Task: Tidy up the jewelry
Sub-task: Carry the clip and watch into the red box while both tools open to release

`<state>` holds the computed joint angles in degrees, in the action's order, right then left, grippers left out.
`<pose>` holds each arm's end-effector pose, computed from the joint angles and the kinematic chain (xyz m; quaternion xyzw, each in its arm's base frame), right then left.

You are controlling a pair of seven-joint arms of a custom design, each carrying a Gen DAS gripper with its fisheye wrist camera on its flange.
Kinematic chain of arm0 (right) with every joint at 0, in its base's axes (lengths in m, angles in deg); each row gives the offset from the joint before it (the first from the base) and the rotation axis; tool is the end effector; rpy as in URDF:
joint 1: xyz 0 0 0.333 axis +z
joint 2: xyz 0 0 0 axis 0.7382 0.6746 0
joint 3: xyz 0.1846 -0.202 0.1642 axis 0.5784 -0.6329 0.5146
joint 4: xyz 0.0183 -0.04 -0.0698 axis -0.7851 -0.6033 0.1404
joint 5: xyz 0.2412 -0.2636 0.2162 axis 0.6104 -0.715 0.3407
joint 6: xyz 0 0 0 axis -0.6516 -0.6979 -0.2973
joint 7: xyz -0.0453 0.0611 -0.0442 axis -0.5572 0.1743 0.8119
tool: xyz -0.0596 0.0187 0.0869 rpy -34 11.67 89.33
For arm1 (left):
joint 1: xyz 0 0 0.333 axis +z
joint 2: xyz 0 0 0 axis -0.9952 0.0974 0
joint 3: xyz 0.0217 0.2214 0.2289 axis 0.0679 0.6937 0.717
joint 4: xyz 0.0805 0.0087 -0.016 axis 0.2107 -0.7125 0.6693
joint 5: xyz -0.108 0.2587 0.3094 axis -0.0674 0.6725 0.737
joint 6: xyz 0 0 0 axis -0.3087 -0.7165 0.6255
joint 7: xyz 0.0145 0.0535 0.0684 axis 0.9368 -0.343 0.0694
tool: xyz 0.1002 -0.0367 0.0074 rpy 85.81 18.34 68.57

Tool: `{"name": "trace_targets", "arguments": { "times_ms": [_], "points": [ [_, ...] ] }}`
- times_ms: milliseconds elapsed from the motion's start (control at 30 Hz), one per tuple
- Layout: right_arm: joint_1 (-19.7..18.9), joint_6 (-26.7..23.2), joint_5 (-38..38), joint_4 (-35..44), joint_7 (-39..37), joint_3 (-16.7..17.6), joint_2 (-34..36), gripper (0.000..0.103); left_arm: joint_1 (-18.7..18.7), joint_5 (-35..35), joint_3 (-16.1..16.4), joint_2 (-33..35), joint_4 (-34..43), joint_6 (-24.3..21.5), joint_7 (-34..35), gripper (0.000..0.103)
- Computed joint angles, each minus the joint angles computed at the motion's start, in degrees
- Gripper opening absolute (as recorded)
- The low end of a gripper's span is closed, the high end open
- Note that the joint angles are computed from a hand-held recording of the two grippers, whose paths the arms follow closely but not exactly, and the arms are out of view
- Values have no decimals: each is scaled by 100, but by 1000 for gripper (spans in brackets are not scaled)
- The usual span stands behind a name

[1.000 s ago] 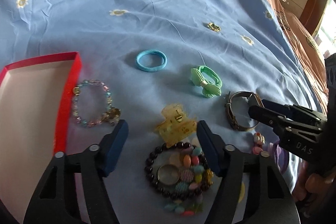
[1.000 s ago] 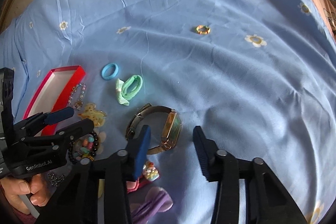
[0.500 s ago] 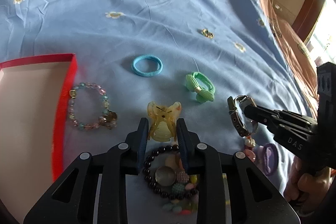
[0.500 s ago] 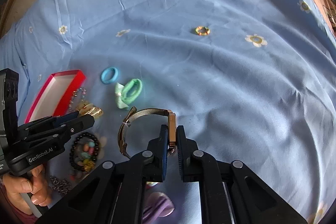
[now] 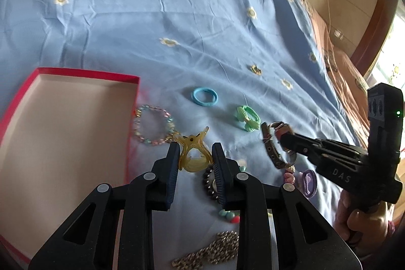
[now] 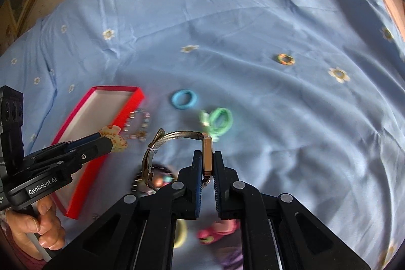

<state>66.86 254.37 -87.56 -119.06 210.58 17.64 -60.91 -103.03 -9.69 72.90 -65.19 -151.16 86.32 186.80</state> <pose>0.4629 0.3186 0.4244 -0.6681 0.6156 -0.1804 0.3771 0.4658 -0.1305 0.4770 -0.5760 0.7222 -0.3677 0.1075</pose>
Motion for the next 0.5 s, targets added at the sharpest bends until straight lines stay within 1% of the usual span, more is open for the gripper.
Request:
{"name": "trace_targets", "arguments": {
  "times_ms": [167,300,400,467,500],
  "points": [
    [188,63,365,259,-482,37,212,7,138,114,101,-360,-251,120,-74,24],
    [463,133,637,545,-831,-43,503,7,283,327,229,-517,-403,177,-233,24],
    [666,185,1111,807,-1369,-75,771,8,450,521,317,-593,-501,209,-398,24],
    [749,211,1517,1005,-1834,-21,965,7,544,610,407,-637,-557,213,-470,24],
    [824,217,1582,1082,-1921,-52,1034,7,576,644,445,-651,-579,225,-497,24]
  ]
}}
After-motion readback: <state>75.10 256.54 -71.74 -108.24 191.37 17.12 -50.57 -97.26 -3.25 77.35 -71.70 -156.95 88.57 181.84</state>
